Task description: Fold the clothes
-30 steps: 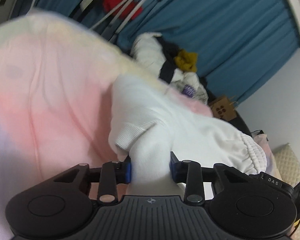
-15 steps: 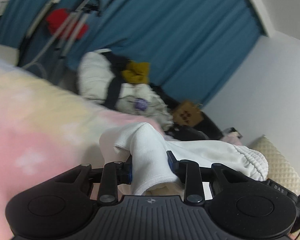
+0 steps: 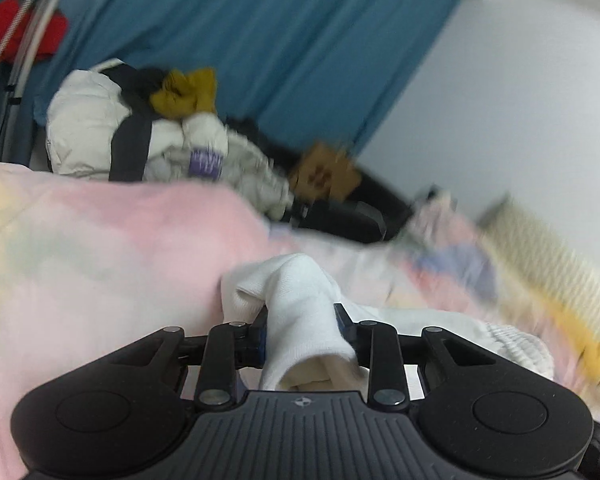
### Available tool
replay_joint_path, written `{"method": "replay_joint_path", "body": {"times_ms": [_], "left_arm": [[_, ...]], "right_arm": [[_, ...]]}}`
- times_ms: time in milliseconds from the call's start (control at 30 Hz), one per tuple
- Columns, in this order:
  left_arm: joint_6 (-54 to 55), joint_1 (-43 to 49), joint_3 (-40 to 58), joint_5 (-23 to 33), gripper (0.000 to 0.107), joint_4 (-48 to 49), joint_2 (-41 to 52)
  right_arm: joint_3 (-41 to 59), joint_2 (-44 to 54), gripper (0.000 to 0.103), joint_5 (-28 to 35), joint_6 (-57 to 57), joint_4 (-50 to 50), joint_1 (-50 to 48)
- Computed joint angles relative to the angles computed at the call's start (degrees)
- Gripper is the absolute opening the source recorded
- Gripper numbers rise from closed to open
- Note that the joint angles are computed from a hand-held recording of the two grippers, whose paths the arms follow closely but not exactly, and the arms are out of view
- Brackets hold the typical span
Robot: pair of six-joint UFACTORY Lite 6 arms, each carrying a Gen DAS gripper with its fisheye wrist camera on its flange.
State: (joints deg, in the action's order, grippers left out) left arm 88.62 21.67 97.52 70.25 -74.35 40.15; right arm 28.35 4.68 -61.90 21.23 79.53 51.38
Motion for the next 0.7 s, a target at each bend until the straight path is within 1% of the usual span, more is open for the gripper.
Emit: {"method": "replay_joint_path", "body": {"times_ms": [33, 100, 133, 167, 233, 300, 333, 367, 433, 467, 533, 567, 633, 700], "left_arm": [[2.1, -0.5, -0.8, -1.2, 0.032, 0.9, 0.6], [5.4, -0.4, -1.6, -3.3, 0.033, 2.8, 1.8], [5.6, -0.1, -1.9, -4.3, 0.034, 4.0, 2.1], [4.4, -0.5, -0.5, -5.5, 0.034, 5.5, 3.5], [1.6, 0.9, 2.9, -5.6, 0.035, 10.1, 6.1], [2.4, 1.8, 1.7, -6.6, 0.040, 12.2, 5.3], [2.4, 2.5, 1.9, -6.6, 0.042, 12.9, 5.0], [3.3, 3.7, 0.6, -6.7, 0.046, 13.0, 3.8], [3.4, 5.8, -1.2, -6.0, 0.046, 14.3, 0.6], [4.0, 6.7, -2.3, -6.0, 0.047, 14.7, -1.0], [4.1, 9.9, -3.2, -3.2, 0.051, 16.7, -4.5], [4.6, 11.3, -3.5, -1.7, 0.054, 17.2, -5.9], [7.8, 16.2, -4.8, 3.5, 0.058, 17.0, -9.6], [11.9, 20.7, -5.5, 8.8, 0.066, 16.0, -11.8]], "right_arm": [[-1.5, 1.0, 0.033, 3.7, 5.8, -3.3, -1.8], [-4.4, 1.0, 0.036, 7.2, 16.8, -7.5, -2.9], [-4.5, 2.1, 0.039, 7.8, 19.5, -9.2, -3.1], [-4.2, 2.5, 0.041, 9.2, 20.1, -9.5, -3.3], [-3.2, 2.7, 0.045, 11.9, 18.7, -8.7, -3.1], [-4.5, 1.6, 0.048, 13.2, 22.1, -10.0, -2.9], [-5.0, 0.5, 0.052, 13.8, 23.1, -9.3, -2.4], [-5.0, -0.8, 0.057, 15.0, 21.7, -7.2, -2.0], [-1.9, -1.9, 0.059, 17.0, 12.0, 3.2, 1.1], [-0.3, -2.7, 0.059, 15.9, 6.0, 9.2, 4.4], [4.2, -2.7, 0.059, 10.9, -6.0, 21.2, 10.0], [7.2, -2.1, 0.059, 7.7, -12.0, 27.2, 12.6], [13.5, -0.9, 0.059, 0.3, -24.0, 36.5, 17.3], [18.5, 0.9, 0.059, -6.9, -30.6, 41.5, 21.7]]}}
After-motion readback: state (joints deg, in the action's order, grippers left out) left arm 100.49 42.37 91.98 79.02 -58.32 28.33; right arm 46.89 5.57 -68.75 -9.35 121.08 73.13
